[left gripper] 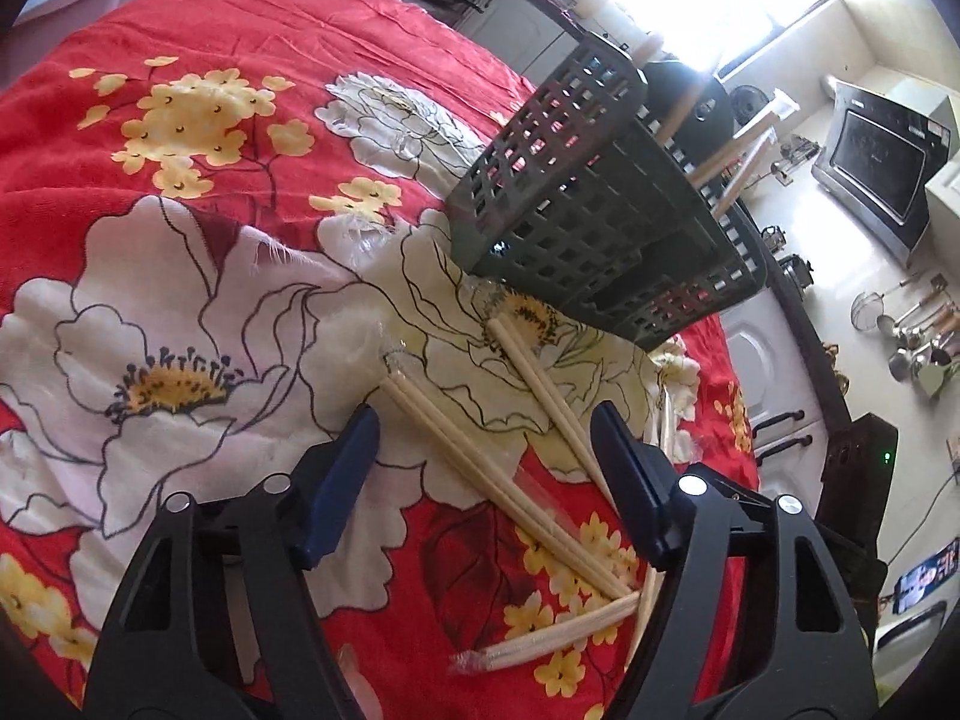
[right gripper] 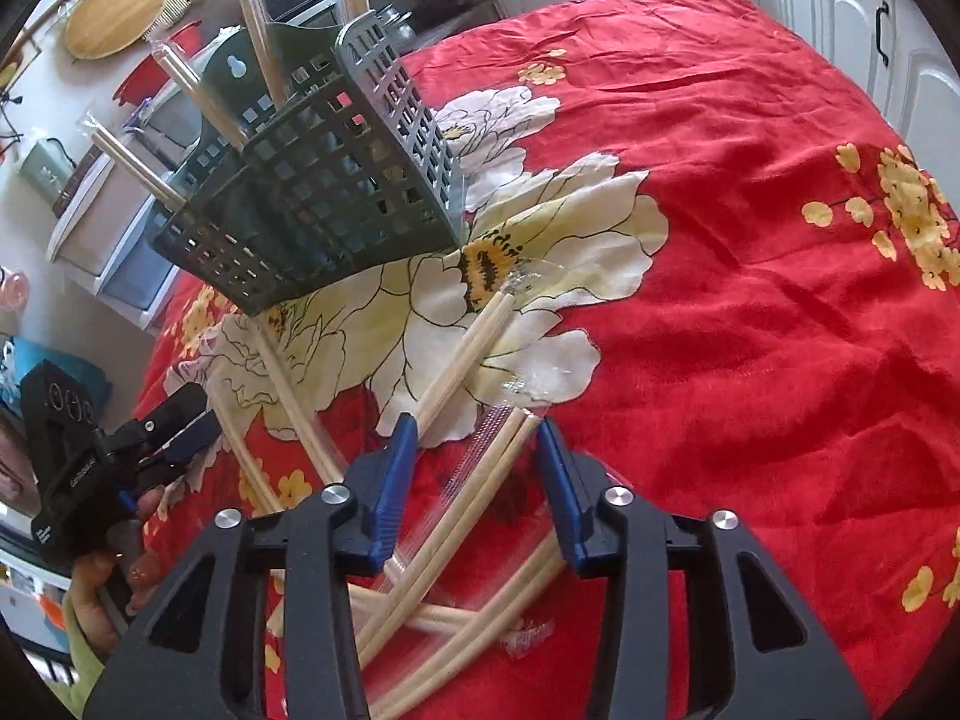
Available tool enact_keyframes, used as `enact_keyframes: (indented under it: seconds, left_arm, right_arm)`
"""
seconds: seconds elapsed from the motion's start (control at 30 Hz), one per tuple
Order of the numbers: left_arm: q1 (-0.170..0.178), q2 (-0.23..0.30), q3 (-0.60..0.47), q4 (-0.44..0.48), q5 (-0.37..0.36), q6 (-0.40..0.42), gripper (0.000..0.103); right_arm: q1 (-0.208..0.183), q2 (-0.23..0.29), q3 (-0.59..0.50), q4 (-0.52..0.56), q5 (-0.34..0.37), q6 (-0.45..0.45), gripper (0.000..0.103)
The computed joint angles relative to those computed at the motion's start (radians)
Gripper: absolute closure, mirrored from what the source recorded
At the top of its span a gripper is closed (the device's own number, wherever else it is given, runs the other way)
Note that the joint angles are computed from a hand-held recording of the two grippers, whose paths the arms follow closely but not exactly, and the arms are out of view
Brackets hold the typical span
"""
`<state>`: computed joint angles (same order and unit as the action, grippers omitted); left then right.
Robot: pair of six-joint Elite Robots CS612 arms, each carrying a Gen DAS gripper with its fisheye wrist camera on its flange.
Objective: Organize utensils
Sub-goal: 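Grasp a wrapped chopstick with the right gripper while the left gripper grasps another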
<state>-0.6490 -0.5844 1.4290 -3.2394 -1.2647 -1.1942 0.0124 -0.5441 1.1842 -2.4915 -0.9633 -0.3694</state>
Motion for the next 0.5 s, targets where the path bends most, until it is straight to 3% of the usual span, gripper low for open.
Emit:
enact_keyframes:
  seconds: [0.17, 0.33, 0.5]
  left_arm:
    - [0.007, 0.004, -0.010, 0.012, -0.005, -0.009, 0.053]
    - [0.015, 0.008, -0.016, 0.030, -0.006, -0.021, 0.076]
    - [0.021, 0.008, -0.006, 0.023, -0.009, -0.034, 0.087]
  right_arm:
    - [-0.004, 0.002, -0.006, 0.019, 0.015, -0.007, 0.076]
    - [-0.008, 0.005, -0.010, 0.029, 0.025, -0.008, 0.085]
    - [-0.010, 0.007, -0.012, 0.028, 0.037, -0.015, 0.090]
